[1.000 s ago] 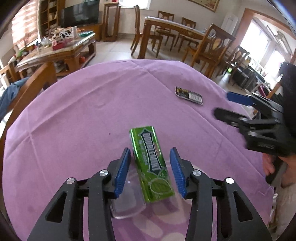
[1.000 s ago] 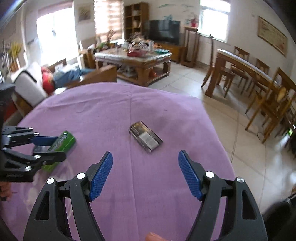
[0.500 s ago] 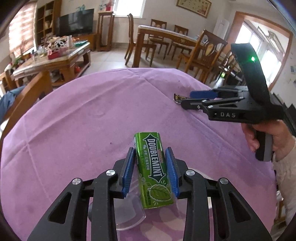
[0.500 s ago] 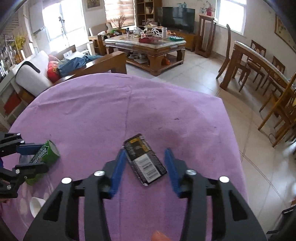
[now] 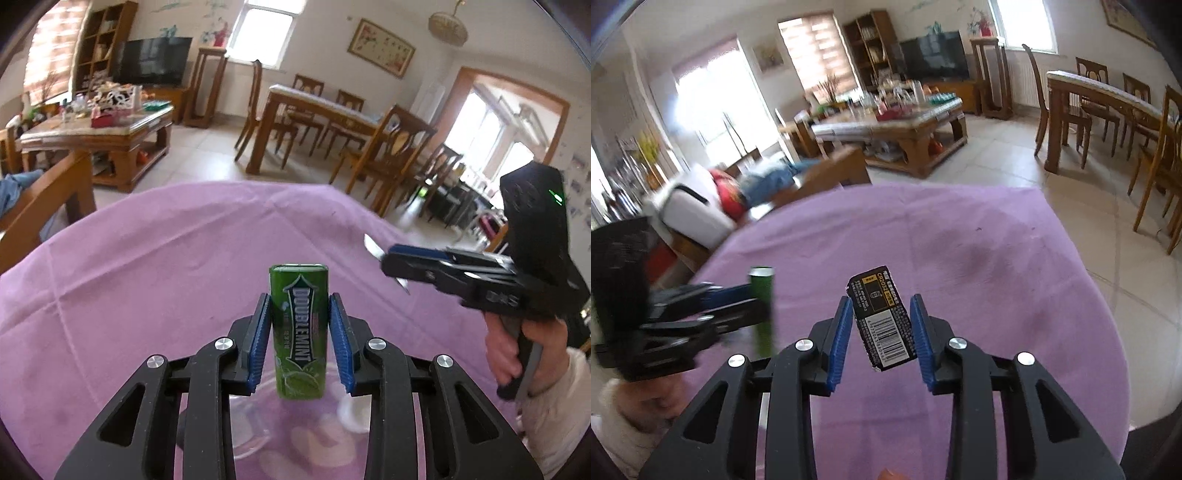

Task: Collect trash
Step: 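Grasp the green Doublemint gum pack with the left gripper while the right grasps a battery card, then carry gum pack and battery card over the black bin and open both grippers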

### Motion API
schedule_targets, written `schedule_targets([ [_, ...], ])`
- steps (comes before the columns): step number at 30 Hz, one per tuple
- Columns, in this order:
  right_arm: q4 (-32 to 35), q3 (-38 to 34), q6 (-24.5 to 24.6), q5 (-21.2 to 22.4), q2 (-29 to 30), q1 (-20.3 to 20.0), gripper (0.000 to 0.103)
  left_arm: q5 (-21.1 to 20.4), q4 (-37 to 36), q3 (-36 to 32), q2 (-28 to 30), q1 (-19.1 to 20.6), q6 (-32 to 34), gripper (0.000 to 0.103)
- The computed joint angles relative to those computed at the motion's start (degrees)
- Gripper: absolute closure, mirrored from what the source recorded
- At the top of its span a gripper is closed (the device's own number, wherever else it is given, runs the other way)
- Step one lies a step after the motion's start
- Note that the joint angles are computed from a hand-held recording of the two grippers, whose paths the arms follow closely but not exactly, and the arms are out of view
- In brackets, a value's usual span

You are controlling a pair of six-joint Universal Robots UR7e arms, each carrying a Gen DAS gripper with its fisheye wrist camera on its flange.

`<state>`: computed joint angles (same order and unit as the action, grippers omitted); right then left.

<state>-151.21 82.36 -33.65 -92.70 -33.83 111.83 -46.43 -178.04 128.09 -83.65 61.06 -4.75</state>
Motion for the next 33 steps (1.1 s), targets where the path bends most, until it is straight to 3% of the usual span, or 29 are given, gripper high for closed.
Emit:
schedule_targets([
  [6,-5.56,8.68,1.49,5.14,-7.9,-1.39,0.071,-2.62,-0.54,-0.02,0.08,-2.39,0.92,0.071],
  [16,-14.34,19.23,4.15,7.43,-19.72,-8.23,0.071,-2.38,0.28,-1.4,4.49,-8.77,-0.62,0.071],
  [24,-18.42,23.44,6.74,7.05,-26.82,-15.85,0.071,-8.54,-0.6,-6.25,15.04,-11.29,-1.89,0.071],
  [33,-21.13,25.23,8.94,7.19,-29.53,-21.51,0.071,-16.14,-0.04,-16.34,29.98,-12.05,-1.18,0.071],
])
